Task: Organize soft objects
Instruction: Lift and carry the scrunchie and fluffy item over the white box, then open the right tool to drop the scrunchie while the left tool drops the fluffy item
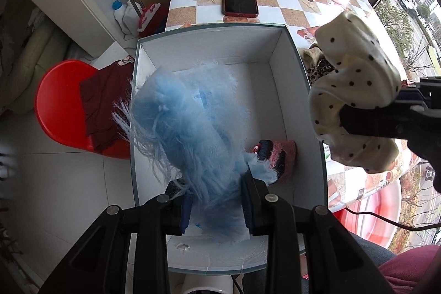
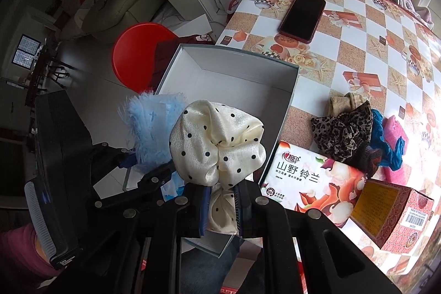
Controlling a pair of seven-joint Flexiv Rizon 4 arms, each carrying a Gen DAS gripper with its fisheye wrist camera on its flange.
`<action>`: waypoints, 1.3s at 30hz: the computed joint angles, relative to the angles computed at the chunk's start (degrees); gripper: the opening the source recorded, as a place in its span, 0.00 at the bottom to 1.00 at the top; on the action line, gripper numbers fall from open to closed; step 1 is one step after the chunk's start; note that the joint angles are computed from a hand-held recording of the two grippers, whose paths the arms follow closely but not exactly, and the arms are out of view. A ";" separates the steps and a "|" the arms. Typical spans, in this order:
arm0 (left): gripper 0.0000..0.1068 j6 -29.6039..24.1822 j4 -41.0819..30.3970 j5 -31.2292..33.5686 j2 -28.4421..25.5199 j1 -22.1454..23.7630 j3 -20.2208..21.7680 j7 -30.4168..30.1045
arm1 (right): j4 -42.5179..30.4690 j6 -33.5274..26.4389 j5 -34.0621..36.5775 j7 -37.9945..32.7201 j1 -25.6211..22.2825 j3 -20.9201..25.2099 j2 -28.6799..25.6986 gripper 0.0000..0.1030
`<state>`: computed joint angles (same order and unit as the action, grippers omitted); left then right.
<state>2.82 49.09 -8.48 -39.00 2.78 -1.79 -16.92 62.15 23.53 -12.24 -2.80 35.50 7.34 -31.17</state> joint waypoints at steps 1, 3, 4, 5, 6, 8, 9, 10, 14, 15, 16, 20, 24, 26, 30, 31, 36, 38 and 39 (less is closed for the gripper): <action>0.31 -0.04 -0.37 -0.01 -0.26 -0.02 -0.01 -0.15 | -0.53 -0.15 0.18 -0.31 -0.12 0.04 -0.39 0.16; 0.32 0.20 -0.71 -0.01 -0.61 -0.05 0.00 -0.41 | -1.33 -0.36 0.64 -0.87 -0.39 0.08 -1.00 0.16; 0.32 0.17 -1.03 0.04 -0.85 -0.08 0.00 -0.51 | -1.73 -0.60 0.88 -1.09 -0.49 0.09 -1.28 0.16; 0.32 0.09 -1.52 0.10 -1.18 -0.16 -0.01 -0.66 | -2.13 -0.79 1.14 -1.32 -0.61 0.10 -1.56 0.16; 0.32 0.12 -1.68 0.15 -1.32 -0.20 0.01 -0.78 | -2.43 -0.93 1.36 -1.49 -0.68 0.08 -1.78 0.16; 0.32 -0.11 -2.10 0.22 -1.61 -0.23 0.04 -1.04 | -3.03 -1.19 1.66 -1.72 -0.76 0.00 -2.18 0.16; 0.32 -0.39 -2.65 0.31 -1.93 -0.26 0.05 -1.12 | -3.32 -1.39 1.74 -1.85 -0.76 -0.04 -2.36 0.16; 0.32 -0.38 -2.70 0.38 -1.98 -0.28 0.07 -1.17 | -3.73 -1.65 1.86 -2.05 -0.78 -0.06 -2.59 0.16; 0.32 -0.46 -2.67 0.67 -2.09 -0.45 0.14 -1.34 | -4.68 -2.30 2.32 -2.56 -0.76 -0.12 -3.20 0.16; 0.32 -0.47 -2.63 0.72 -2.09 -0.43 0.16 -1.32 | -4.84 -2.46 2.42 -2.63 -0.74 -0.14 -3.30 0.16; 0.32 -0.49 -2.64 0.80 -2.13 -0.47 0.18 -1.37 | -4.94 -2.54 2.52 -2.67 -0.74 -0.16 -3.37 0.16; 0.33 -0.53 -2.70 1.05 -2.25 -0.61 0.22 -1.49 | -4.97 -2.35 3.05 -2.67 -0.88 -0.15 -3.53 0.16; 0.40 -1.10 -3.12 0.73 -2.48 -0.47 0.06 -1.56 | -5.14 -2.66 3.10 -2.60 -0.87 -0.28 -3.63 0.16; 0.52 -1.18 -3.36 0.62 -2.65 -0.42 0.03 -1.64 | -5.09 -2.62 3.13 -2.62 -0.90 -0.28 -3.60 0.16; 0.73 -1.33 -3.56 0.43 -2.74 -0.41 0.01 -2.02 | -4.80 -2.42 3.44 -2.47 -1.08 -0.19 -3.42 0.25; 0.76 -1.78 -3.96 0.58 -2.92 -0.49 0.07 -2.09 | -4.76 -2.38 3.47 -2.39 -1.09 -0.19 -3.38 0.34; 0.86 -3.12 -5.27 -0.32 -3.66 -0.18 -0.23 -3.39 | -3.34 -1.75 2.64 -0.87 -0.95 -0.62 -2.39 0.66; 0.87 -4.05 -6.53 -1.67 -4.43 0.25 -0.69 -4.82 | -2.02 -1.03 2.49 0.41 -1.09 -0.72 -1.53 0.95; 0.89 -4.89 -7.51 -2.36 -4.95 0.44 -0.94 -5.60 | -1.14 -0.78 2.06 1.43 -1.02 -0.92 -0.90 1.00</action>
<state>-2.07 41.59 -10.84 -43.95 3.22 -2.73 -22.52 61.01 22.75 -10.18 -1.37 34.49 6.42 -32.08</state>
